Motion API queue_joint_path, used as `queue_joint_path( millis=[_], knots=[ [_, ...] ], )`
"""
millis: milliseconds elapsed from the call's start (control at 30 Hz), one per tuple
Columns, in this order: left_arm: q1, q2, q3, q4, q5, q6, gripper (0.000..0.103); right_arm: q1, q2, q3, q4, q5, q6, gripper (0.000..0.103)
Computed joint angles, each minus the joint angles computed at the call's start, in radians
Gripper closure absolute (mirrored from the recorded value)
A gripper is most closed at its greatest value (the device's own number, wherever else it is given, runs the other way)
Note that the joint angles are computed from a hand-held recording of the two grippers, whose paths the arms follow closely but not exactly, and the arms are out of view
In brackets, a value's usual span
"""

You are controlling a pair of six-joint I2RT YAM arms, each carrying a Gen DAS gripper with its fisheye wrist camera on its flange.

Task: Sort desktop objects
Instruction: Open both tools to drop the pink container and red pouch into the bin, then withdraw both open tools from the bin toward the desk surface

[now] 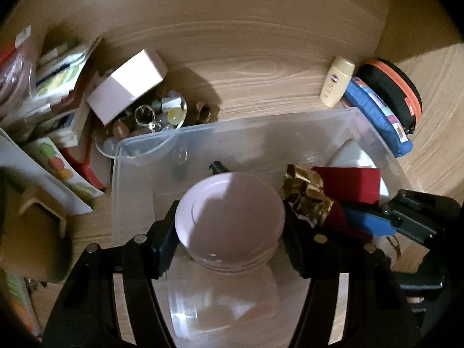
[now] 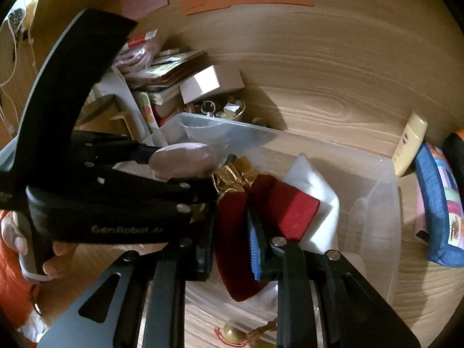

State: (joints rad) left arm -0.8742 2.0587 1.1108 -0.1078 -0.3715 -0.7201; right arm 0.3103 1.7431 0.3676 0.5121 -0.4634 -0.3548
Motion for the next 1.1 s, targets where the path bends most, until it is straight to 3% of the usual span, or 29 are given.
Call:
queue_joint_path(
  millis=[433, 600, 800, 967, 1100],
  knots=[
    [0.003, -0.054, -0.017, -0.054, -0.015, -0.025, 0.037, 0.000, -0.032, -0.022, 0.006, -0.025, -0.016, 0.071],
    [-0.019, -0.116, -0.048, -0.086, -0.045, -0.057, 0.029, -0.008, -0.072, -0.040, 0.006, -0.046, -0.018, 0.057],
    [-0.045, -0.184, -0.095, -0.111, -0.051, -0.108, 0.029, -0.014, -0.146, -0.063, -0.027, -0.055, -0.018, 0.055],
    [-0.101, -0.251, -0.131, -0.148, -0.110, -0.145, 0.028, -0.033, -0.237, -0.112, -0.053, -0.057, -0.020, 0.054],
    [-0.170, -0.291, -0.149, -0.195, -0.189, -0.196, 0.020, -0.069, -0.335, -0.160, -0.094, -0.060, -0.020, 0.051]
  ],
)
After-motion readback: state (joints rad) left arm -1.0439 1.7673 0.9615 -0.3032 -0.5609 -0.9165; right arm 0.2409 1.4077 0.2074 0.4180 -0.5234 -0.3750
